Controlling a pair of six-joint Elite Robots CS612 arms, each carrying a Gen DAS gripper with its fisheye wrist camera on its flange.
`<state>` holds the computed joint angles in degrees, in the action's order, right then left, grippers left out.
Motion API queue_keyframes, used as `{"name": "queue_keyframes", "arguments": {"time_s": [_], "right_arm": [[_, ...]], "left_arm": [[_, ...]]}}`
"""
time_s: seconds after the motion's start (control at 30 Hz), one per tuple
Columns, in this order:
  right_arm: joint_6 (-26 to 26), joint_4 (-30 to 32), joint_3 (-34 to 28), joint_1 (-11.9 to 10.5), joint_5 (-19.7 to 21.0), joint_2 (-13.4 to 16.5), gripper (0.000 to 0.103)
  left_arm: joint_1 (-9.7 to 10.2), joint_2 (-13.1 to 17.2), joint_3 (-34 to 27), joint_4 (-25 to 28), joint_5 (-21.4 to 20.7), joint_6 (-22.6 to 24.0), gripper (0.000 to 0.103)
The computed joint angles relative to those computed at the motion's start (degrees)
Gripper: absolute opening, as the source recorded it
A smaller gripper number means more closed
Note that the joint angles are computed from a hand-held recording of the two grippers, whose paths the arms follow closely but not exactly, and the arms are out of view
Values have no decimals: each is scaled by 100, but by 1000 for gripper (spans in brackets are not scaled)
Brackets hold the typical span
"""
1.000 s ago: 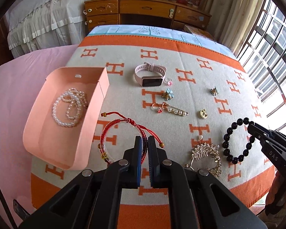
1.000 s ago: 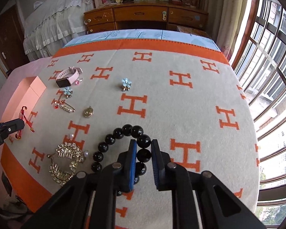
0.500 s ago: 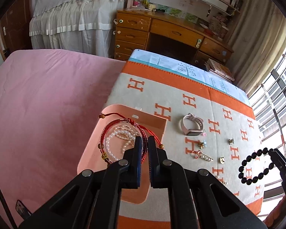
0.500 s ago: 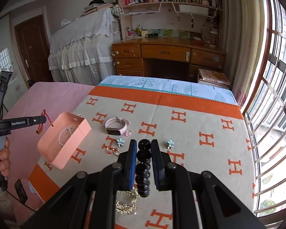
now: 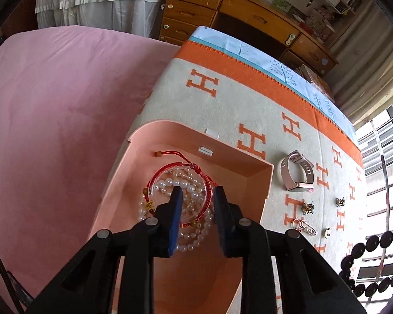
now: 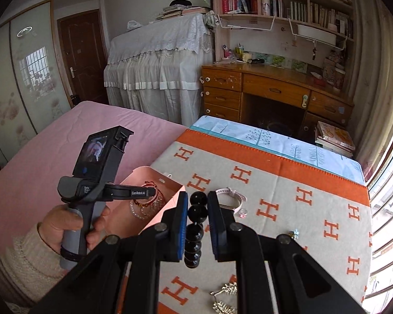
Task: Organize jewelry
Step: 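Drop the red bracelet into the pink box with the left tool while the right tool carries the black bracelet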
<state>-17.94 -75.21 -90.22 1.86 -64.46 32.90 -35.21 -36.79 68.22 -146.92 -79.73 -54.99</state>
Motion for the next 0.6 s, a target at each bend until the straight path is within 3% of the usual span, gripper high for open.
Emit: {"name": "queue_keyframes", "arguments": {"time_s": [0.1, 0.17, 0.23, 0.6], "right_arm": [[-67, 27, 109, 84, 91, -58, 15], [-107, 8, 163, 144, 122, -73, 15], [-120, 5, 244, 197, 188, -105, 15], [-96, 149, 729, 449, 489, -297, 15]], "left_arm": [[-71, -233, 353, -225, 359, -28, 24], [-140, -420, 625, -292, 684, -85, 34], [-224, -594, 912, -399, 1028, -217, 52], [-499, -1151, 1886, -578, 1673, -984, 53]]}}
